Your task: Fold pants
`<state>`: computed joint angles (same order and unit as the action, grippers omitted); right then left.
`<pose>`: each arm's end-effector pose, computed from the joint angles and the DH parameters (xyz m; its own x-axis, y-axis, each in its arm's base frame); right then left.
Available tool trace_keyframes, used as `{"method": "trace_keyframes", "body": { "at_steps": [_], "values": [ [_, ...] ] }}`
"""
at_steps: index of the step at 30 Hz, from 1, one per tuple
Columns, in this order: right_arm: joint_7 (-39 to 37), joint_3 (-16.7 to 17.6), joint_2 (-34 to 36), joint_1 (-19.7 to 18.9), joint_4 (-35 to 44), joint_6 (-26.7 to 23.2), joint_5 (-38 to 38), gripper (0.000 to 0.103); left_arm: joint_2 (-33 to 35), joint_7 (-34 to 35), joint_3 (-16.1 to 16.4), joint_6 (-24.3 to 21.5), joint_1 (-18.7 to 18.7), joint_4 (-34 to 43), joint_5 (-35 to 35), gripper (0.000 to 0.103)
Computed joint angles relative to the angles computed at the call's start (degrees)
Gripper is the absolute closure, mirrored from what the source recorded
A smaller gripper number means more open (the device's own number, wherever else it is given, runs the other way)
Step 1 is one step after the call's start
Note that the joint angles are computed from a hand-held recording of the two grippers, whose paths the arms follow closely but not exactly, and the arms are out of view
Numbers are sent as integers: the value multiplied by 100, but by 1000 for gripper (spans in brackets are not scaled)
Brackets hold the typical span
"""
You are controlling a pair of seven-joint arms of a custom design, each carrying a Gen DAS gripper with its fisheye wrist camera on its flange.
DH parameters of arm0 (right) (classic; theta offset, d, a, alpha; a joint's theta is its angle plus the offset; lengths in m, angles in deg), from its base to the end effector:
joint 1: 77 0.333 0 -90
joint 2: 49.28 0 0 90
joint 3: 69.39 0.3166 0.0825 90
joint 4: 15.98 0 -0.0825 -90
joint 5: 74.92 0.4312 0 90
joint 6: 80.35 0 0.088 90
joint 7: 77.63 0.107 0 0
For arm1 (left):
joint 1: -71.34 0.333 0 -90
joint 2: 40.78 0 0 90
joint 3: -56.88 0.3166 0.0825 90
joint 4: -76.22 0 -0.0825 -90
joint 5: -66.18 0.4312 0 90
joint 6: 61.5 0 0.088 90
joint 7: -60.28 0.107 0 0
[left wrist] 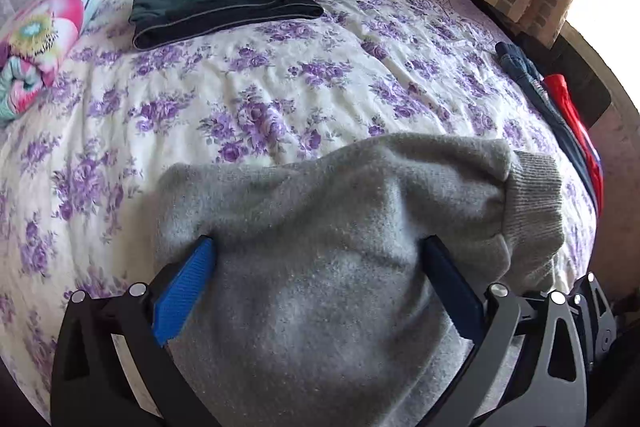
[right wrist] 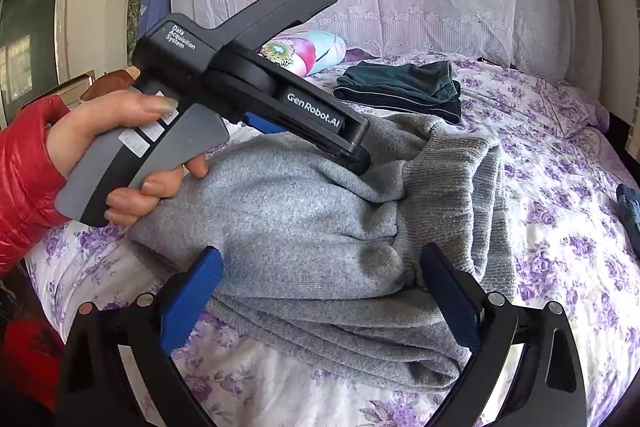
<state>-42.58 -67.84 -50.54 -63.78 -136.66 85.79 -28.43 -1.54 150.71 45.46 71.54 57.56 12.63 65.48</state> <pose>0.6112 0.1164 0.4859 0.4750 -0.8798 0.0181 -0.5395 -0.3074 -0.7839 0.7738 -0.3048 0.4696 -0.3856 -0.9130 0.1333 -0.8178 0.2713 -0.5075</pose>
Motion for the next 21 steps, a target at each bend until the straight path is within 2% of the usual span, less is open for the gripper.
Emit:
{"method": "trace_keyframes", "body": {
  "at_steps": [2,5,7,8,10,11,12,13,14,15,16,18,21],
  "values": [
    [-97,-10,-33,-2,12,-40,28,3,-279,-175,132,334,-109,-388,211,4],
    [-543,-45,-192,67,20,-6,624,3,-586,-446,364,840,-311,-705,769,4],
    [-457,-73,-104,73,217,-40,600,3,-513,-572,455,788,-420,-488,1069,4],
    [-217,-57,-30,51,300,-11,325,3,-407,-614,472,656,-443,-297,1149,4],
    [895,-27,170,-30,380,151,-958,3,-137,-756,555,431,-507,77,1324,4],
    [1487,-51,286,-75,437,72,-1640,3,-4,-790,565,333,-496,219,1353,4],
    [1761,-94,351,-74,445,-55,-2031,3,99,-744,477,272,-408,284,1239,4],
    [1632,-13,390,-153,402,40,-2030,3,174,-569,216,264,-167,259,843,4],
    [1210,94,358,-219,319,205,-1666,3,117,-527,64,441,7,46,535,4],
    [1190,91,328,-215,292,210,-1695,3,26,-454,-44,639,140,-165,298,4],
    [1215,97,283,-223,272,167,-1752,3,-128,-437,-61,822,192,-397,188,4],
    [478,124,177,-260,338,31,-1018,3,-563,-726,208,1175,29,-946,434,4],
    [-89,41,86,-252,487,353,-78,3,-1355,-649,174,1850,131,-2047,499,5]
  ]
}}
